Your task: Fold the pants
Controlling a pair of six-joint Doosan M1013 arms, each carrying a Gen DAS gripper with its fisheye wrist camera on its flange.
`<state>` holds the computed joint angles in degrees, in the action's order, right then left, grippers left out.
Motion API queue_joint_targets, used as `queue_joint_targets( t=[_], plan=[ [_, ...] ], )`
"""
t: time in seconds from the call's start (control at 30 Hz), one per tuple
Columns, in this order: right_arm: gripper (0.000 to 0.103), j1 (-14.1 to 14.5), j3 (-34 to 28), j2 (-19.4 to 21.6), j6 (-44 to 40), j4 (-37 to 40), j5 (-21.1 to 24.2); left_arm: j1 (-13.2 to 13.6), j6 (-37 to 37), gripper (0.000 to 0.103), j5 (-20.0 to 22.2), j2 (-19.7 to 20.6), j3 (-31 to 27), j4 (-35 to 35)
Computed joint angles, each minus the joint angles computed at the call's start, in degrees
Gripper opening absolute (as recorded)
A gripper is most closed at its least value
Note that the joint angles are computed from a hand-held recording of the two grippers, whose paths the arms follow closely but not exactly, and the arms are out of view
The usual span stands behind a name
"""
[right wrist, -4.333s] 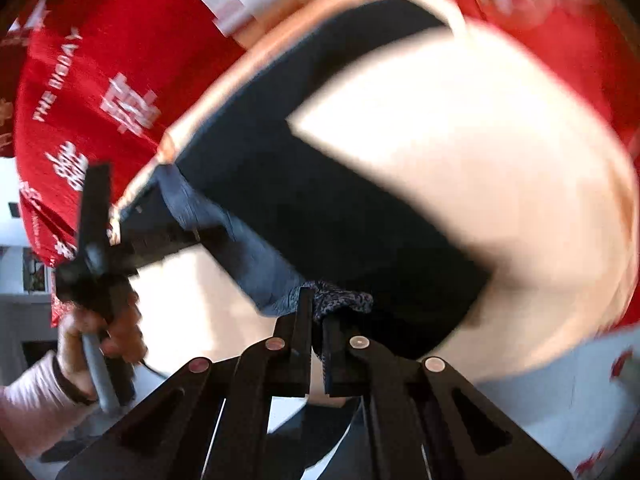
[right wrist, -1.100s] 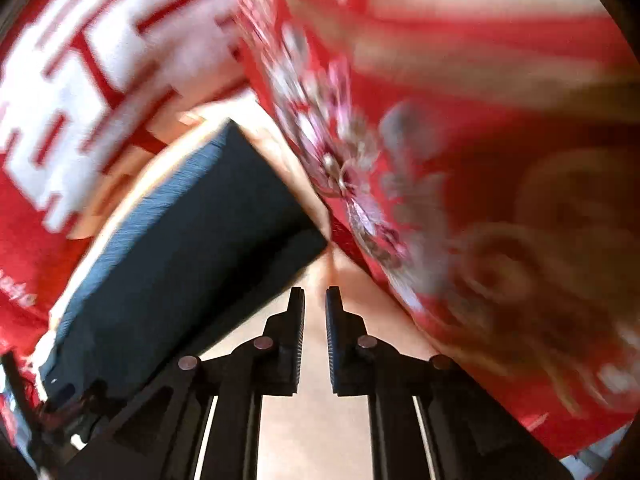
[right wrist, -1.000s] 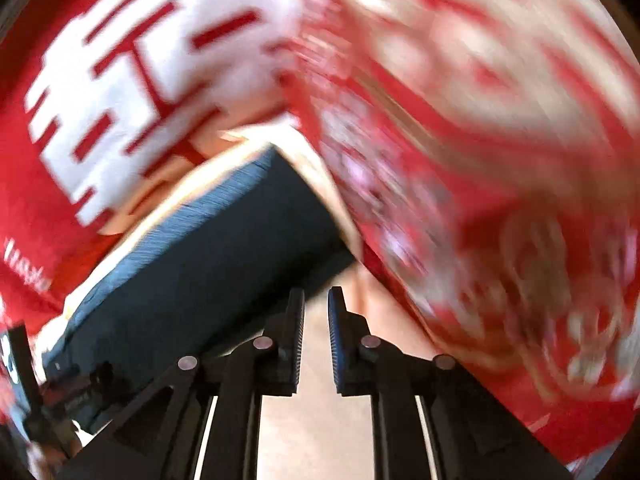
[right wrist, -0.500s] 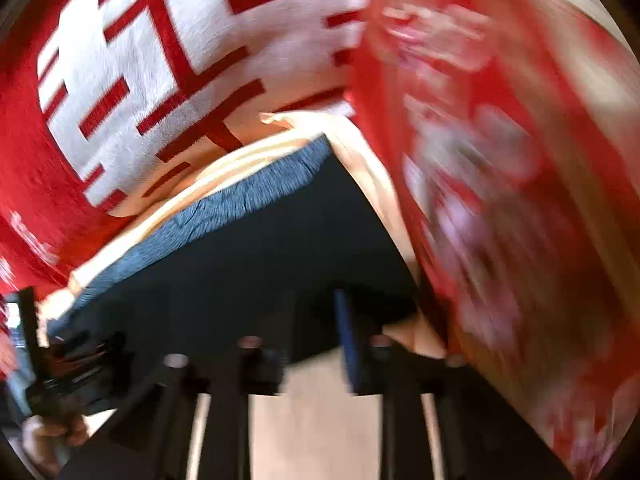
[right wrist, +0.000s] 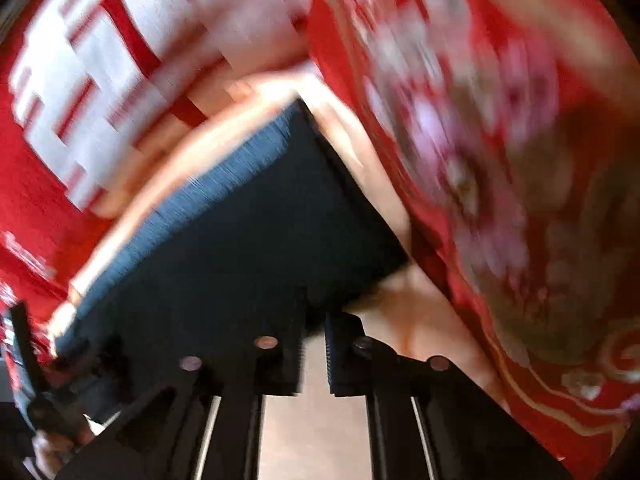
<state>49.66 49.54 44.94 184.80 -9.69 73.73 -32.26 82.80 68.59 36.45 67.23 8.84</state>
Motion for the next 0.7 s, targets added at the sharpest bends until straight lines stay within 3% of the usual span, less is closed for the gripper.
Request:
queue_joint_targets(
  t=[0.07, 0.13, 0.17, 0.37, 0.43, 0.5, 0.7],
  plan=[
    [0.038, 0.1, -0.2, -0.3, 1.1, 0.5, 1.9, 0.2, -0.3, 0.094, -0.2, -0.1, 0.2, -0.5],
    [0.038, 0.7, -2.8, 0.3, 0.5, -2.0, 4.3, 0.4, -1.0, 0.094, 0.0, 0.1, 0.2, -1.6],
    [0.038, 1.2, -4.5, 0.8, -0.1, -3.7, 5.4, 0.4, -2.0, 0.099, -0.1, 0.1, 0.2, -1.6],
    [0.040, 0.9, -19.2, 8.9, -13.1, -4.0, 11.3, 2.0, -1.9, 0.102, 0.0, 0.5, 0.2, -3.2],
    [0.041, 0.3, -20.4, 10.1, -13.7, -2.4, 11.8, 2.1, -1.4, 0.102, 0.4, 0.3, 0.3, -2.9],
    [0.041, -0.1, -20.8, 10.8, -14.5, 0.1, 15.3, 2.5, -0.8, 0.102, 0.7, -0.3, 0.8, -2.7],
    [0.047, 0.8, -23.4, 11.5, -11.8, 0.3, 18.2, 5.1, -0.4, 0.102, 1.2, -3.3, 4.2, -2.9]
  ],
)
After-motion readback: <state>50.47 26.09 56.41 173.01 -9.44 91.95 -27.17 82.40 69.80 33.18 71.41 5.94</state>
